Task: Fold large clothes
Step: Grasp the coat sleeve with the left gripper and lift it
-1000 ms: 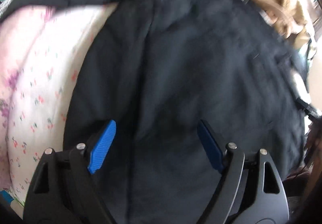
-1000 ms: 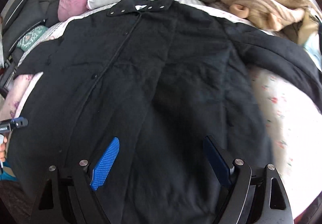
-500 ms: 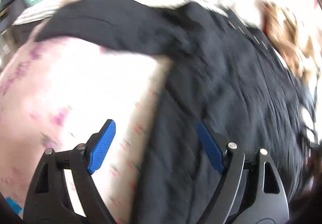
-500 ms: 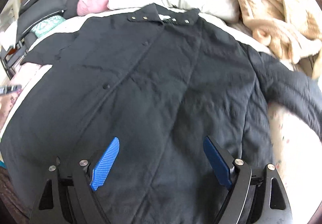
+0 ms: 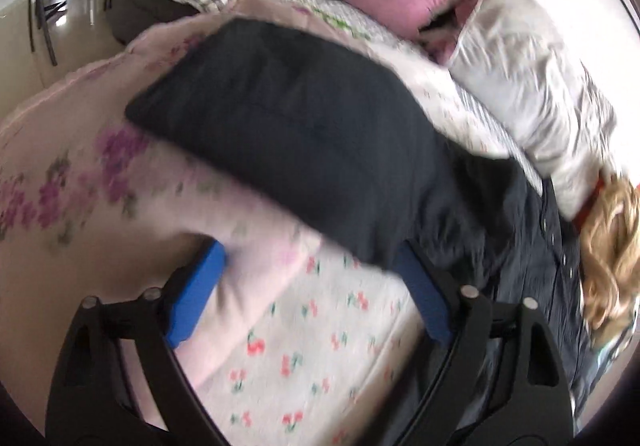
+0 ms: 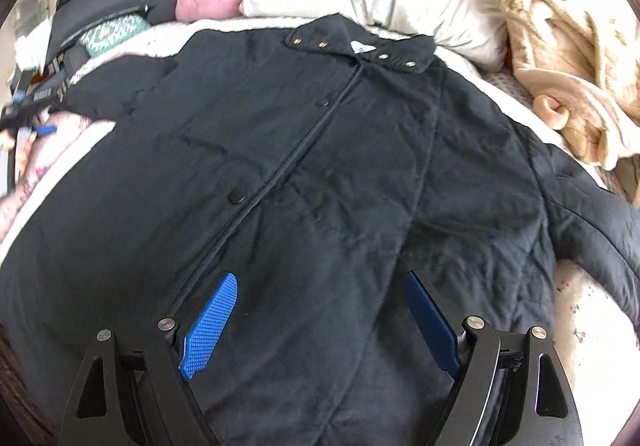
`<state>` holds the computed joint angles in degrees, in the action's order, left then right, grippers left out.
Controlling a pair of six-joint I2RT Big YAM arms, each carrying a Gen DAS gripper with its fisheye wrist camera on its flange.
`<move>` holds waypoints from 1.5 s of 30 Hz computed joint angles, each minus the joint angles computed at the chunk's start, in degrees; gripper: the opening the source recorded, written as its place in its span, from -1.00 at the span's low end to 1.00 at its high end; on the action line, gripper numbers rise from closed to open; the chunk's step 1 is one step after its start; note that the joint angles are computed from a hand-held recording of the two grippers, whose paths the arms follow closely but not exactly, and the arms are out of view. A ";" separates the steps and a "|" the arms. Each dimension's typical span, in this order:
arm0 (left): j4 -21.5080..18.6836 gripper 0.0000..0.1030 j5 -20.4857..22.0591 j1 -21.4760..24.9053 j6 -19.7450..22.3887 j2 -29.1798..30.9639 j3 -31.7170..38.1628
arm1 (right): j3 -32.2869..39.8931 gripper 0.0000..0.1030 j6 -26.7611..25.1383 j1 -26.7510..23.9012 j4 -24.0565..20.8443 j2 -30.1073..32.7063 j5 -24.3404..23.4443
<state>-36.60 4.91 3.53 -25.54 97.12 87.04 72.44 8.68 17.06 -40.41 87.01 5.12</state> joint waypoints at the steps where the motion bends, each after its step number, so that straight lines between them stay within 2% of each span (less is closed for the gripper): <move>1: 0.99 0.73 -0.39 -0.09 0.51 0.25 0.31 | 0.36 0.68 -0.44 0.27 -0.07 0.52 0.12; 2: 2.14 0.73 -0.90 -0.28 1.74 0.74 1.00 | 0.86 0.68 -0.98 0.68 -0.25 1.16 0.31; 4: 1.70 0.73 -1.31 -0.31 3.27 2.11 3.12 | 1.53 0.68 -1.66 1.25 -0.50 2.05 0.56; 6: 1.44 0.73 -0.26 0.11 3.03 3.55 5.05 | 2.04 0.68 -2.29 1.77 -0.58 2.67 0.91; 9: 2.80 0.72 3.29 1.46 0.42 5.41 6.76 | 2.72 0.68 -2.80 2.18 -0.77 3.42 1.25; 12: 5.25 0.55 5.81 2.65 -3.21 7.14 7.71 | 3.12 0.68 -2.90 2.25 -0.75 3.80 1.45; 13: 6.09 0.44 5.99 2.80 -4.27 7.38 7.71 | 3.17 0.68 -2.90 2.18 -0.70 3.89 1.27; 15: 7.80 0.05 6.34 3.35 -6.99 8.04 7.89 | 3.36 0.68 -2.61 1.94 -1.07 4.20 0.86; 16: 8.36 -0.42 6.25 3.64 -7.96 8.33 8.14 | 3.44 0.68 -2.43 1.82 -1.26 4.36 0.71; 17: 8.90 -0.71 6.49 3.86 -8.11 8.35 8.22 | 3.49 0.68 -2.34 1.73 -1.36 4.50 0.73; 19: 12.06 -0.77 4.66 3.81 -8.09 7.02 6.75 | 3.56 0.68 -2.54 1.73 -1.53 4.58 1.48; 23: 18.34 -0.79 -2.91 3.19 -7.06 2.96 3.43 | 3.11 0.68 -3.01 1.60 -0.89 3.64 1.45; 25: 18.84 -0.80 -5.70 3.05 -8.38 2.00 3.03 | 2.85 0.68 -2.97 1.46 -0.58 3.06 1.12; 28: 17.67 -0.80 -11.09 1.68 -7.03 1.77 3.69 | 2.57 0.68 -2.97 1.21 -0.37 2.31 0.92; 31: 21.34 -0.80 -13.00 0.02 -5.13 0.24 2.47 | 2.43 0.68 -2.11 0.67 -0.04 1.53 -0.28; 33: 23.71 -0.80 -13.01 -1.91 -2.34 -1.10 2.40 | 2.27 0.68 -1.31 0.21 0.51 0.89 -1.66; 38: 24.56 -0.79 -11.37 -6.90 2.37 -3.46 4.10 | 2.77 0.68 1.57 -1.11 0.62 0.58 -5.49; 45: 20.46 -0.78 -7.76 -13.87 4.89 -3.24 7.93 | 2.86 0.68 3.36 -1.61 0.85 -0.08 -7.59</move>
